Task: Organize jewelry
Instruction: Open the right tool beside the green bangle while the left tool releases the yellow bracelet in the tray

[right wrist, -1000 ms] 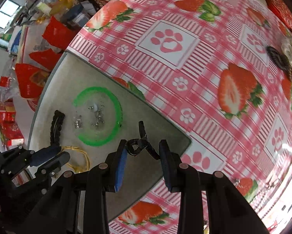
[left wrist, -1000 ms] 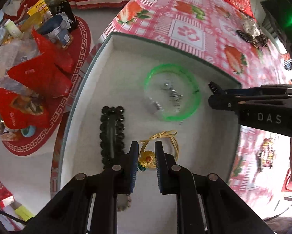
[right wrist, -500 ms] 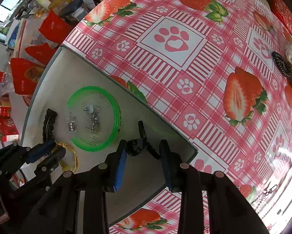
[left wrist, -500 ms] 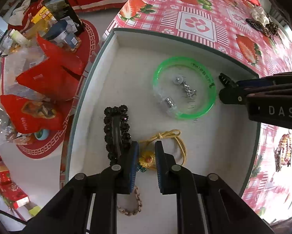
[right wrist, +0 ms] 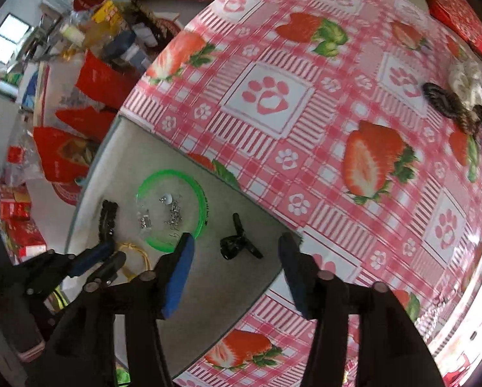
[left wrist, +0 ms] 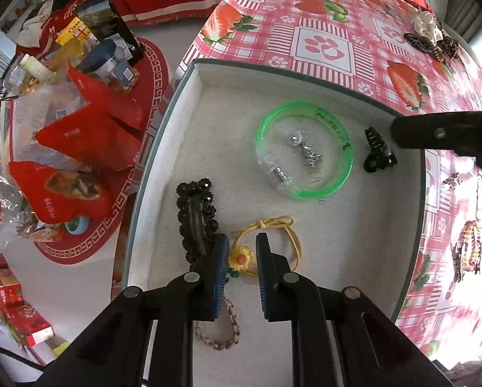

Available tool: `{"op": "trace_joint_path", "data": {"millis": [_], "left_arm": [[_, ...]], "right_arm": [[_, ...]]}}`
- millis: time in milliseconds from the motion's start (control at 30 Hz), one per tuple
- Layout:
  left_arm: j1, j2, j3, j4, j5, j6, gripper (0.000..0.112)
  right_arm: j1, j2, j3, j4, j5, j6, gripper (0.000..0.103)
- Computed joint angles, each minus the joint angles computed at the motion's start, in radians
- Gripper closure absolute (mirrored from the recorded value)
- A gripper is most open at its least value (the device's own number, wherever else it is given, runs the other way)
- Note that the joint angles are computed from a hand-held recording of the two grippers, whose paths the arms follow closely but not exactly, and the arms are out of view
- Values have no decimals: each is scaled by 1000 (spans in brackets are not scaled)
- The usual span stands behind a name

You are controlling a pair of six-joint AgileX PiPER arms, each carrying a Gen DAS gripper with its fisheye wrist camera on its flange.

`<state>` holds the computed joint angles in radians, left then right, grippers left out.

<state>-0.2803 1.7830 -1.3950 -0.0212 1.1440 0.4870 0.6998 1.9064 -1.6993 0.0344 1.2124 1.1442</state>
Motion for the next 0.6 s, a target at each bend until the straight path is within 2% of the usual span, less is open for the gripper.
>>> {"op": "trace_joint_path", "data": {"millis": [67,100,133,167,200,233,500,567,600], "left_arm": [[-2,1,-5,-4,6,6,89],[-6,-1,-5,-1,8,3,72],[-11,-3,-3,5,4,-5,48],[-14,-12,2,15,-7,-19,9],[-16,-34,18,21,-40,-32,9],[-18,-44,16,19,-41,-28,9],[-40,-54,-16,27,30,-26,9],[-47,-61,-19,33,45,-26,9],[-51,-66,-18,37,51,-27,9]], "right_arm": [[2,-42,39,-7,-5,24,42],[5,-65,62,-10,-7,39,42],[5,-82,75,-11,-4,48,42],[11,-98,91,-11,-3,61,42],[14,-118,111,-9,-2,72,42],[19,-133,128,-8,-2,84,42],[78,-267,300,-3,-4,216,42],[99,-300,341,0,-5,264,39],[109,-318,363,2,-9,286,35]]}}
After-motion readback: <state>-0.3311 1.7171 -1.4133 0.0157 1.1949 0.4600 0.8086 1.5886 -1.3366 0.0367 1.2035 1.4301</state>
